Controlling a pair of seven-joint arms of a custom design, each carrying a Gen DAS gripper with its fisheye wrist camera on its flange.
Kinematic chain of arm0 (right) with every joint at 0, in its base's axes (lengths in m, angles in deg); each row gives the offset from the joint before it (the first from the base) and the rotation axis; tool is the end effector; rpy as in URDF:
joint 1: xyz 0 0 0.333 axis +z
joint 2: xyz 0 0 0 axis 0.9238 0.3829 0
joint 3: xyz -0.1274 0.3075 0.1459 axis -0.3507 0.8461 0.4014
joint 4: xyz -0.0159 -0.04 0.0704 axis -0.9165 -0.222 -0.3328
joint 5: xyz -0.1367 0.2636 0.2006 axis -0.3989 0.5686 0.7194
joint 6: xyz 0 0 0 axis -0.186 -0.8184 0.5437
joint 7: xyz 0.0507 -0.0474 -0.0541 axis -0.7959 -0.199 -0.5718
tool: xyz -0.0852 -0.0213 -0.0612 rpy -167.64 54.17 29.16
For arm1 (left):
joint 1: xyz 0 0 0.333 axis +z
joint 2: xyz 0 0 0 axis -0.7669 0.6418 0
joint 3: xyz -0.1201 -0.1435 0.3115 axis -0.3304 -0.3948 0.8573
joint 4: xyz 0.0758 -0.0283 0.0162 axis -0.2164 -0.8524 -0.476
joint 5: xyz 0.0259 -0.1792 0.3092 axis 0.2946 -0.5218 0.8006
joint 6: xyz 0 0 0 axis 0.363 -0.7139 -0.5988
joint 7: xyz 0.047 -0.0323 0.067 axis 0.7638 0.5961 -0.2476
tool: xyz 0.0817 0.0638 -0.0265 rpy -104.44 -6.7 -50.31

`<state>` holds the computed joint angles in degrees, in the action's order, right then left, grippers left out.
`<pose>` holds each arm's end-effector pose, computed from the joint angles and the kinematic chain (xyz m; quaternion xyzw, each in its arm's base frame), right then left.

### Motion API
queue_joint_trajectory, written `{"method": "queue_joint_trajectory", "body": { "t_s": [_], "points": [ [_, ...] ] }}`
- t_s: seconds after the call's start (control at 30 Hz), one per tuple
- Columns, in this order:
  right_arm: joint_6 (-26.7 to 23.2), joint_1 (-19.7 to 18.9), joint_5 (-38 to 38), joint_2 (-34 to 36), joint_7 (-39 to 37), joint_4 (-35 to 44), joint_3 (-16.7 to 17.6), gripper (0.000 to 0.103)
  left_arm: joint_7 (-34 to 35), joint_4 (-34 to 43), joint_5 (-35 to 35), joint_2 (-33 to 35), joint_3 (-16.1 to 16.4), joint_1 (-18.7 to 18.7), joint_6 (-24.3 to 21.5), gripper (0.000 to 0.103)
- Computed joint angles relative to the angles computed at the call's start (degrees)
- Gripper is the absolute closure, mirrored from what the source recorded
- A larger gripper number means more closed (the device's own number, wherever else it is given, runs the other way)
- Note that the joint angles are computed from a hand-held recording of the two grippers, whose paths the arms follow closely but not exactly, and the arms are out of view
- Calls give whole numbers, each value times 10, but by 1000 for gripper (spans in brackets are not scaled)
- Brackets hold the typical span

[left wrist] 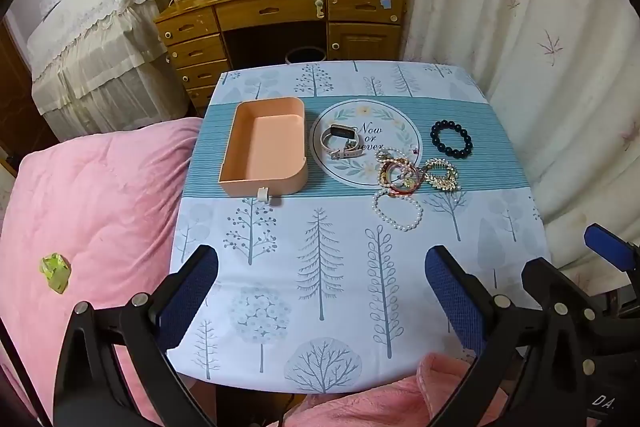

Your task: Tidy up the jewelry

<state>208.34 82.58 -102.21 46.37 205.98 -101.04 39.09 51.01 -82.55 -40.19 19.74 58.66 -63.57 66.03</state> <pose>0.3636 0.2508 0.6222 -0.5370 0.7906 -0.2048 0.2113 0.4574 -0.1969 0.6242 -0.5118 0.8170 -0.2241 0.1430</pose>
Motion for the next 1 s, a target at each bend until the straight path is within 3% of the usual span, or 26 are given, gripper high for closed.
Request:
{"method": "queue_joint_trajectory", "body": {
  "t_s": [1.0],
  "points": [
    [1,2,0,2,1,1,-1,4,-11,6,18,8,-3,2,-1,1]
  ]
}}
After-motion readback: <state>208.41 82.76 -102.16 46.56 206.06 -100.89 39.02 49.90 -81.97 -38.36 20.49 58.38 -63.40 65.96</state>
